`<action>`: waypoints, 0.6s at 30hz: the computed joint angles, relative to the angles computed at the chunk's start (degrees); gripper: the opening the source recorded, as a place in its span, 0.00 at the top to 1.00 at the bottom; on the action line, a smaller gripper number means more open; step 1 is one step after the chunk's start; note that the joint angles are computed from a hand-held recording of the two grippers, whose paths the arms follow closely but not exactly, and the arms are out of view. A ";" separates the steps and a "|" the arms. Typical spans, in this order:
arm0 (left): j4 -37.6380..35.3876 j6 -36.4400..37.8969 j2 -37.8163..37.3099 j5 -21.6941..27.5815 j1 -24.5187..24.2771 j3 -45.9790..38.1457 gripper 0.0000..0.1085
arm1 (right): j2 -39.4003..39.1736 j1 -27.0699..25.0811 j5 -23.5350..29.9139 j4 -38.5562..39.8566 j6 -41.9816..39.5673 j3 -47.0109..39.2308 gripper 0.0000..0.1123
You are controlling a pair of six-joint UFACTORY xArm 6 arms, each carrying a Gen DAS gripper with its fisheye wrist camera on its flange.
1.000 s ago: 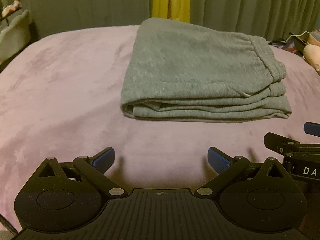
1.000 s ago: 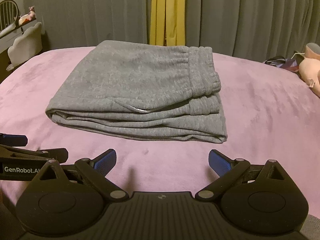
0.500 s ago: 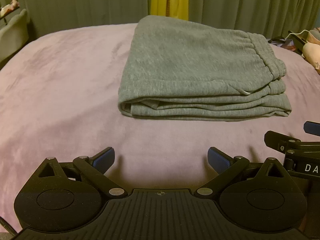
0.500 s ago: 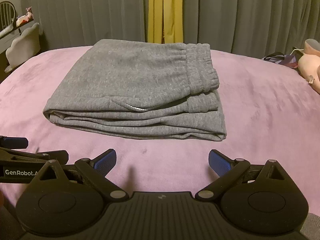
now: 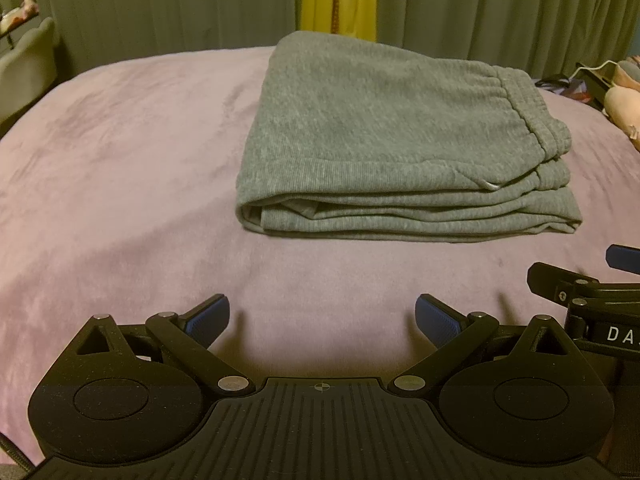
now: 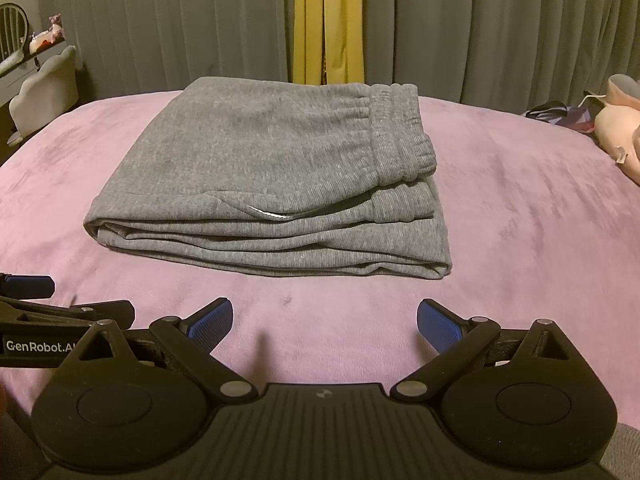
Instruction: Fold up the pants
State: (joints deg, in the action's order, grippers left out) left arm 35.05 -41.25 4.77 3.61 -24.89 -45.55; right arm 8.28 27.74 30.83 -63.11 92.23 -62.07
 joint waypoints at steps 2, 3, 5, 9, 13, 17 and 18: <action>-0.04 0.00 0.01 0.02 -0.02 -0.01 0.06 | 0.01 -0.06 -0.17 0.13 -0.07 0.03 0.12; -0.24 0.18 0.00 -0.01 -0.03 0.05 0.06 | 0.05 -0.07 -0.19 0.17 -0.10 -0.01 0.12; -0.48 0.42 -0.05 -0.08 -0.04 0.15 0.06 | 0.07 -0.08 -0.17 0.20 -0.18 -0.03 0.12; -0.67 0.57 -0.05 0.01 -0.13 0.12 0.06 | 0.11 -0.02 -0.12 0.18 0.02 -0.09 0.12; -1.80 1.51 -0.08 -0.37 -0.30 0.41 0.06 | 0.16 0.06 -0.10 0.14 0.19 -0.10 0.12; -2.20 1.82 -0.04 -0.40 -0.32 0.46 0.06 | 0.21 0.10 -0.11 0.24 0.18 -0.13 0.12; -2.49 2.07 -0.08 -0.42 -0.34 0.52 0.06 | 0.21 0.11 -0.03 0.13 0.24 -0.15 0.12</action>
